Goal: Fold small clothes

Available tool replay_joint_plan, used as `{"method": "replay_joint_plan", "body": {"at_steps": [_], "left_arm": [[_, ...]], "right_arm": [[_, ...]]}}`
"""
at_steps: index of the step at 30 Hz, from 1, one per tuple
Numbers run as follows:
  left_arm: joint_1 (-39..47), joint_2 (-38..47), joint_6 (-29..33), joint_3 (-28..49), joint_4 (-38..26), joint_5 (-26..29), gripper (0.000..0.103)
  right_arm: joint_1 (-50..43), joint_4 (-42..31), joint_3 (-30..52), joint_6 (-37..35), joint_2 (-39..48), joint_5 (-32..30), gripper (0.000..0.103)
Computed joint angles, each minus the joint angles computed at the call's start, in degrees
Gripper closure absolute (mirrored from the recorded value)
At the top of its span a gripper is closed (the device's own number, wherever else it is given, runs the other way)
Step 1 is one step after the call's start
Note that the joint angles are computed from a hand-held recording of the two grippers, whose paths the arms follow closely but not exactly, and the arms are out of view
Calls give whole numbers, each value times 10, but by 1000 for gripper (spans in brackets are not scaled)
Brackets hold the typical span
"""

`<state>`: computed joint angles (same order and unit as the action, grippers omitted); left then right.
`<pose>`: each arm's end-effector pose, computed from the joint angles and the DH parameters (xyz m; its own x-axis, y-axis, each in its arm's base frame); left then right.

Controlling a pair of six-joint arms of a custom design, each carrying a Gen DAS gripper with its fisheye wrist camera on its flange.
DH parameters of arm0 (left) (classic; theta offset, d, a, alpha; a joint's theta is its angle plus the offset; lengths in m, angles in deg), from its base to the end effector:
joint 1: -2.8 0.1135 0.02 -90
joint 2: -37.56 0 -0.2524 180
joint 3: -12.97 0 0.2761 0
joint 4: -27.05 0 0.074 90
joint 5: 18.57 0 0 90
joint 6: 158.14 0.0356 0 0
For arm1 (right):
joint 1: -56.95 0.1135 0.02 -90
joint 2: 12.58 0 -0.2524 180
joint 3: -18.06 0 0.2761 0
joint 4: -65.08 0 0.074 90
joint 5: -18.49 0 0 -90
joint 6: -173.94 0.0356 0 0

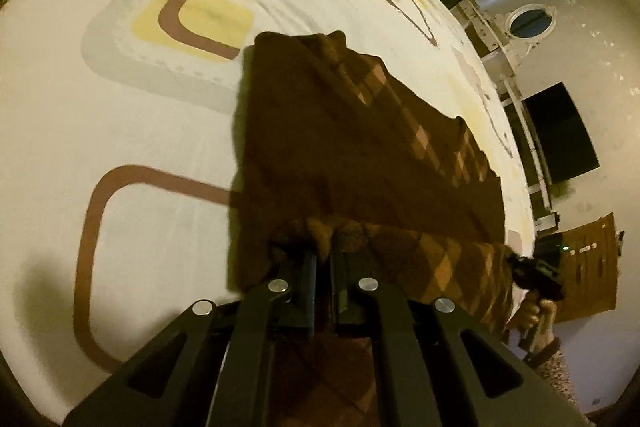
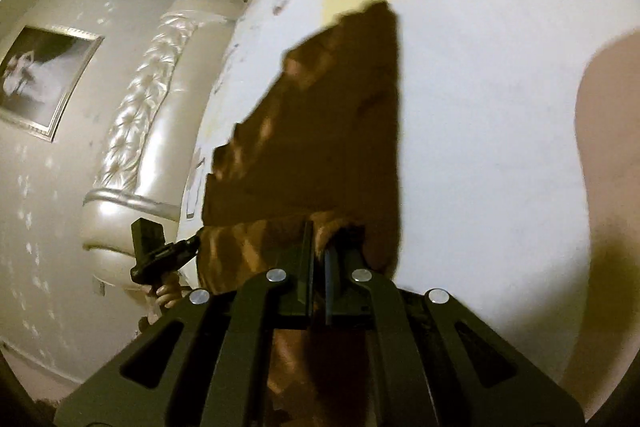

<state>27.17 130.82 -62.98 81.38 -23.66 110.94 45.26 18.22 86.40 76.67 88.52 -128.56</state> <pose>0.2919 0.1074 0.1512 -0.8942 -0.3289 -0.3038 -0.0938 0.8011 -0.5912 0.3171 -0.0351 0.1199 -0.9507 0.1264 -0.2832 -0.1594 0.5840 0.7960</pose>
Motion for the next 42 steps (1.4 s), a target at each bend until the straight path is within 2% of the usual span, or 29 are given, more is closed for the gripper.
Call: {"method": "replay_joint_plan", "body": {"at_steps": [5,8,9,10,11,13,14,16,18,20,22,26,29,34,42], "left_arm": [[34,0,34,1,-24,43,94],[71,-40,55,-22,-40,47,86],[87,-60,69,-35,-48,45,81],[108,-79,92,-48,-64,49,74],[129,-89,116,-58,-84,52,72],[162,-95,161,-73,-123,55,72],[188,-97,202,-86,-156,56,72],[214,-97,242,-106,-186,49,71],[238,-103,286,-130,-213,50,71],[245,-118,304,-152,-222,52,71],[236,-116,303,-163,-225,56,67],[183,-131,256,-192,-186,55,66],[191,-142,259,-202,-195,67,55],[189,-149,273,-209,-211,85,55],[162,-168,239,-222,-187,89,55]], "right_arm": [[-19,-26,8,-15,18,-41,97],[-46,-77,5,-62,-8,-43,77],[-57,-100,5,-82,-15,-43,71],[-69,-125,1,-106,-27,-38,68],[-81,-155,0,-137,-36,-32,68],[-111,-230,-3,-222,-46,-19,66],[-123,-258,-9,-257,-51,-11,66],[-146,-308,-17,-319,-51,2,64],[-165,-328,-37,-356,-60,22,63],[-177,-347,-47,-388,-56,30,62],[-185,-354,-60,-409,-54,36,61],[-191,-365,-71,-432,-39,23,60],[-183,-373,-78,-446,-34,22,57],[-174,-382,-87,-460,-38,24,53],[-185,-391,-85,-474,-33,37,53]]}}
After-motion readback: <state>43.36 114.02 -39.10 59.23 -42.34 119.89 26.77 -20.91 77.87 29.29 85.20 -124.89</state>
